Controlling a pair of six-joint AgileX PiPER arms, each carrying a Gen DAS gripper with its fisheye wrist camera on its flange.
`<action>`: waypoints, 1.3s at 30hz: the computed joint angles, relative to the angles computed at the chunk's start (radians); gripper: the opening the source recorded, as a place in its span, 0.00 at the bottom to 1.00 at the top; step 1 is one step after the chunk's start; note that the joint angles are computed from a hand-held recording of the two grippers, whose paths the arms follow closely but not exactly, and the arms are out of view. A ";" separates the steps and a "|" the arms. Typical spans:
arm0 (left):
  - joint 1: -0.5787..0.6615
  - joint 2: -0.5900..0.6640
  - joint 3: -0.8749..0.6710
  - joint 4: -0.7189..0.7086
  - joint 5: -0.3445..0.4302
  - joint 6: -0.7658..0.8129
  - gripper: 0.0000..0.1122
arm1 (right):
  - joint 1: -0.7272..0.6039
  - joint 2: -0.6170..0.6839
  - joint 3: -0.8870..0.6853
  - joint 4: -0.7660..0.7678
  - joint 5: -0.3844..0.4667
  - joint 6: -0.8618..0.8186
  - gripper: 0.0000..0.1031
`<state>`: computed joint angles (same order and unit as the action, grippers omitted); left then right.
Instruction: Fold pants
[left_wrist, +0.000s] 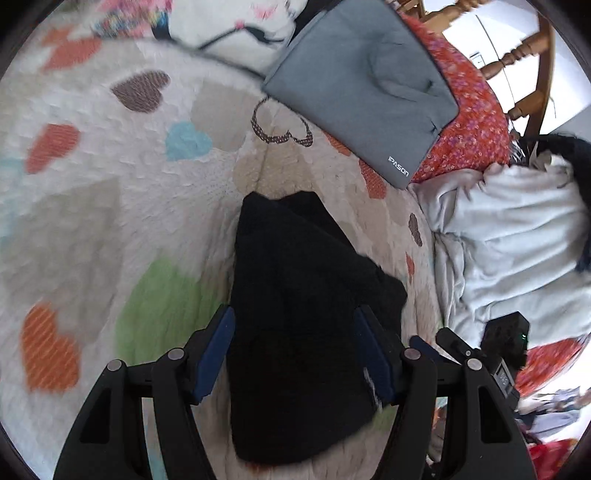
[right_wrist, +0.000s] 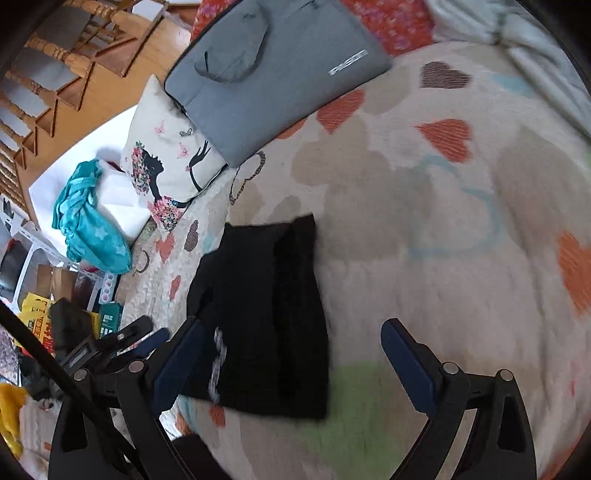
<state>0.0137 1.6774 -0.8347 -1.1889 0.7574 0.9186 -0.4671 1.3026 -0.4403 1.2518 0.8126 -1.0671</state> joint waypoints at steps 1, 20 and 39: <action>-0.009 0.058 -0.046 0.000 -0.006 -0.005 0.58 | 0.028 0.067 -0.033 0.037 -0.009 -0.025 0.96; -0.049 0.213 -0.304 0.031 0.066 -0.043 0.20 | 0.207 0.422 -0.342 0.223 0.050 -0.004 0.34; -0.066 0.048 -0.189 0.098 -0.088 -0.117 0.33 | 0.180 0.316 -0.423 0.204 0.043 0.072 0.71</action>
